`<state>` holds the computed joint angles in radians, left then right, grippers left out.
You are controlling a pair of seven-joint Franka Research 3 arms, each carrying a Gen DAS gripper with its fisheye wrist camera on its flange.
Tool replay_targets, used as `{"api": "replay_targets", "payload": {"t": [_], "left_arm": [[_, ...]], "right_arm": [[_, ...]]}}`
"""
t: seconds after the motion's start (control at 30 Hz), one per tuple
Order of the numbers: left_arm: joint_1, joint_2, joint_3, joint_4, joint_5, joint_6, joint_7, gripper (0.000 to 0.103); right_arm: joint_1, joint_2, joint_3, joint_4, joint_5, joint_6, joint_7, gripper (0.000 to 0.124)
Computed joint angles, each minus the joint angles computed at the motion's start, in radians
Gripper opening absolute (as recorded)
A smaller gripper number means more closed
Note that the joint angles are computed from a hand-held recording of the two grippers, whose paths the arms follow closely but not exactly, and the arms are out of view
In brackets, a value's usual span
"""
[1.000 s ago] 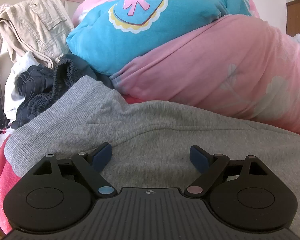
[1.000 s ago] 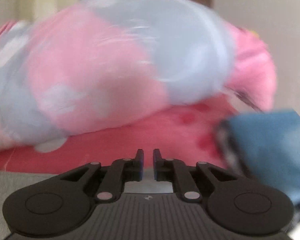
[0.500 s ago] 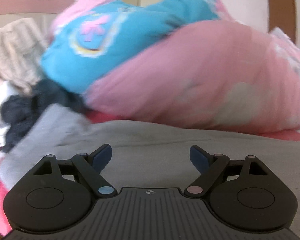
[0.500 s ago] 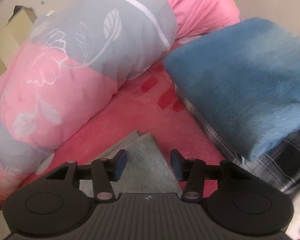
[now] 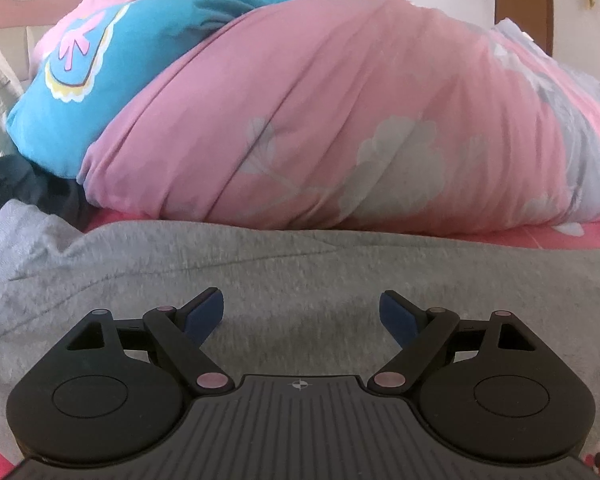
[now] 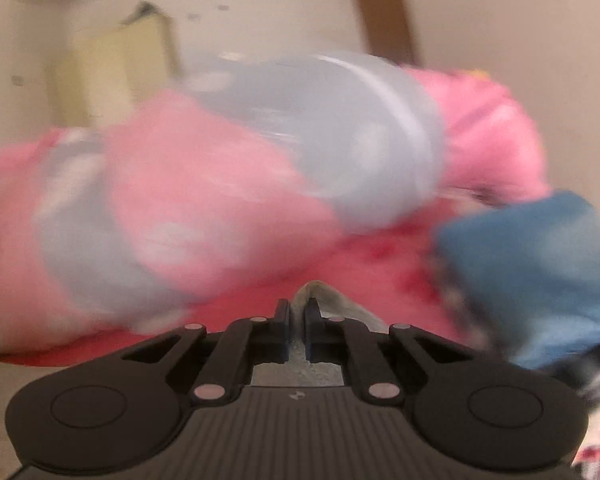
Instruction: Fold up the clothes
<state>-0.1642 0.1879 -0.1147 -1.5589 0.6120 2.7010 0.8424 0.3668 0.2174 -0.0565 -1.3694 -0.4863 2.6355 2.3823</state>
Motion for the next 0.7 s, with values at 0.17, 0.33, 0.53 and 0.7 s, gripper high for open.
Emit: {"api": "replay_targets", "payload": {"t": [0.17,0.33,0.53,0.7], "left_arm": [[0.004,-0.001,0.001,-0.009,-0.009,0.012,-0.014,0.086],[0.009,0.005,0.0,-0.009,-0.025,0.024,0.005,0.086],[0.005,0.003,0.005,-0.015,-0.018,0.027,-0.01,0.086],[0.004,0.008,0.004,-0.012,-0.01,0.018,-0.013,0.086]], "right_arm": [[0.058,0.071,0.12,0.156,0.184,-0.063,-0.279,0.01],[0.16,0.131,0.156,0.297,0.256,-0.249,-0.493,0.036],[0.131,-0.012,0.078,0.122,0.276,-0.08,-0.385,0.044],[0.017,-0.144,0.018,-0.118,0.261,0.017,-0.035,0.044]]}}
